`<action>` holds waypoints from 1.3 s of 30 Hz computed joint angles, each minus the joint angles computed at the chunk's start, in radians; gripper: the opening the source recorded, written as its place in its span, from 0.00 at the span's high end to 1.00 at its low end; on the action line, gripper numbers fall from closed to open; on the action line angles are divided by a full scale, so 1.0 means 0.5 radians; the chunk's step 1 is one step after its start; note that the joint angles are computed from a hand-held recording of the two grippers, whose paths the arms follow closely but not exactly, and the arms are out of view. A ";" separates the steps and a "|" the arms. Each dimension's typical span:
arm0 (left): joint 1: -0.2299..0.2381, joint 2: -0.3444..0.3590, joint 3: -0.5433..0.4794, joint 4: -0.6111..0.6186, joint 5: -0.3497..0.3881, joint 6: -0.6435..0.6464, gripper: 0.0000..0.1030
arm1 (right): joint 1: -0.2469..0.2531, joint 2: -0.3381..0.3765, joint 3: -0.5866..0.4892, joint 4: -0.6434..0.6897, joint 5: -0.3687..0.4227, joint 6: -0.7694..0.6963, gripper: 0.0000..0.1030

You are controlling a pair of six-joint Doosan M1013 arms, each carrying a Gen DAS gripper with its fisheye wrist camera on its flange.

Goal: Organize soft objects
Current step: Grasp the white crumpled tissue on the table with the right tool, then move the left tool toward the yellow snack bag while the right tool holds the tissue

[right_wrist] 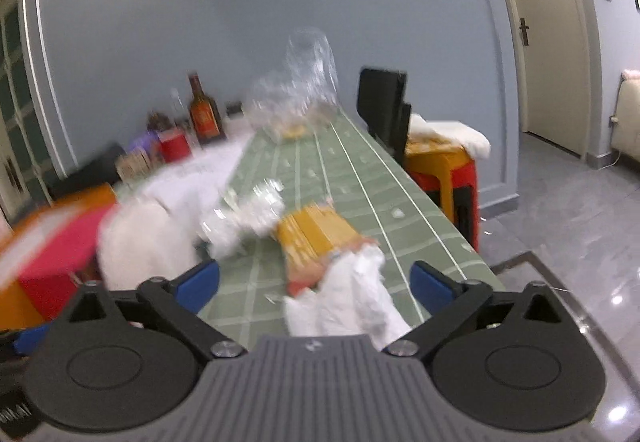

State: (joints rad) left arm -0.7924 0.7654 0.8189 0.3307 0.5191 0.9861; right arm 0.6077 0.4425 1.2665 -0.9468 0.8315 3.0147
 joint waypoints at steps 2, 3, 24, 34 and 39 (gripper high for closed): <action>0.007 0.012 0.014 -0.042 0.018 0.005 0.15 | -0.001 0.055 -0.063 0.056 0.089 -0.191 0.03; 0.003 0.018 0.017 0.012 0.045 -0.029 0.15 | 0.002 0.075 -0.081 0.055 0.127 -0.250 0.03; -0.013 0.054 -0.044 0.102 0.225 -0.062 0.14 | -0.027 0.180 -0.157 0.167 0.177 -0.582 0.61; -0.041 0.021 0.048 0.071 0.049 0.060 0.15 | -0.039 0.092 -0.014 0.050 0.117 -0.102 0.78; -0.050 0.031 0.034 -0.027 0.013 0.140 0.15 | -0.040 0.062 0.035 -0.034 0.192 0.169 0.78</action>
